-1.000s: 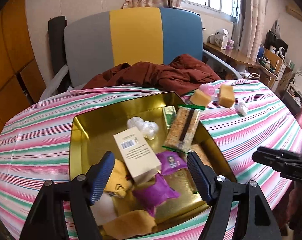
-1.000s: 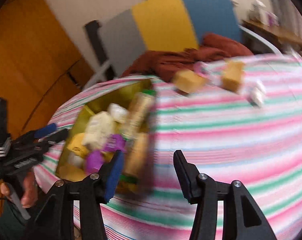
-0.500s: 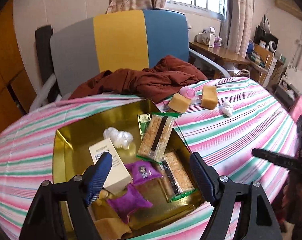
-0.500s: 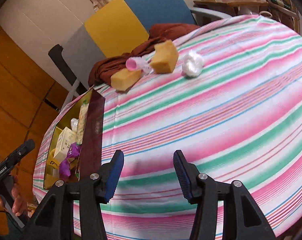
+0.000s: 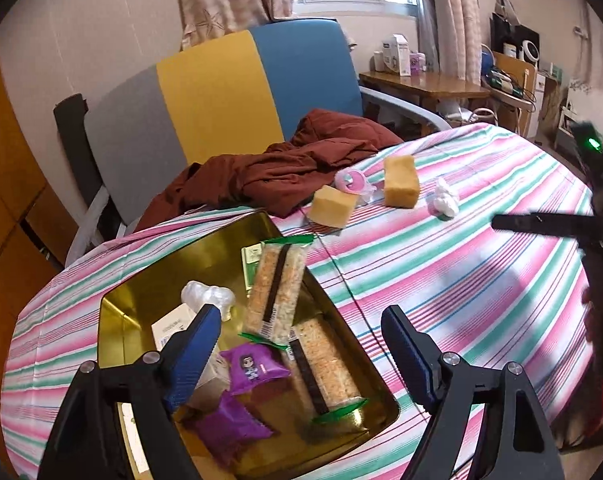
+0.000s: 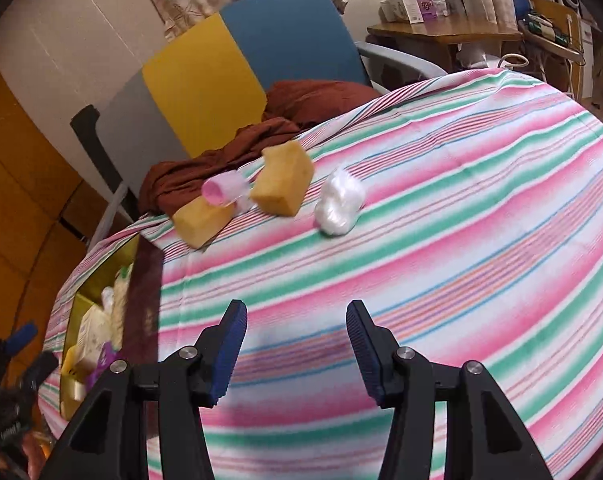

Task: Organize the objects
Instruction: 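Reach the right tool to the white plastic-wrapped bundle and close on it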

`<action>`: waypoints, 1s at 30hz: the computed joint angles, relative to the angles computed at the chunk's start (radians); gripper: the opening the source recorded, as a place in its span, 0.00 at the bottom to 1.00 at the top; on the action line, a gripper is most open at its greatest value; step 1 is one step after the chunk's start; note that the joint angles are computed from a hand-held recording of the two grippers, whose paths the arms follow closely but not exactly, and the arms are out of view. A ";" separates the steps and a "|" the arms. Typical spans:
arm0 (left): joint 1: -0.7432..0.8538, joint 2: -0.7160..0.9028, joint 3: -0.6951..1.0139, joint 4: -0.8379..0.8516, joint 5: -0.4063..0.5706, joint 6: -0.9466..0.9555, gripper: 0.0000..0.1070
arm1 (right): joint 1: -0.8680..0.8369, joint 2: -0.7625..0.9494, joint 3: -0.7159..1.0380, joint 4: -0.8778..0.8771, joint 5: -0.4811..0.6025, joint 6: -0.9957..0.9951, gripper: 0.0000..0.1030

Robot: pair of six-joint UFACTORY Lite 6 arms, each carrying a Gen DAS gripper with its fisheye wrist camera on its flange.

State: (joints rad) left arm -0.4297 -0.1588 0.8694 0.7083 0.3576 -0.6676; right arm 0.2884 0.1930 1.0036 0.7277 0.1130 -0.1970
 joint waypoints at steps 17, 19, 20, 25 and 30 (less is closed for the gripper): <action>-0.036 0.169 0.112 0.211 0.019 -0.217 0.78 | -0.126 0.577 0.669 -0.353 0.212 0.318 0.51; -0.043 0.183 0.118 0.231 0.024 -0.236 0.78 | -0.127 0.616 0.718 -0.364 0.231 0.326 0.51; -0.046 0.188 0.121 0.237 0.028 -0.243 0.78 | -0.122 0.643 0.755 -0.417 0.245 0.373 0.51; -0.046 0.207 0.128 0.258 0.035 -0.264 0.78 | -0.090 0.698 0.830 -0.674 0.275 0.579 0.38; -0.030 0.226 0.151 0.245 0.032 -0.253 0.78 | -0.096 0.646 0.745 -0.697 0.228 0.595 0.35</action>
State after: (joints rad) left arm -0.4601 0.0667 1.0203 0.9538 0.3894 -0.9204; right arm 0.1929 0.8395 1.7488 0.0310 0.3407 0.3976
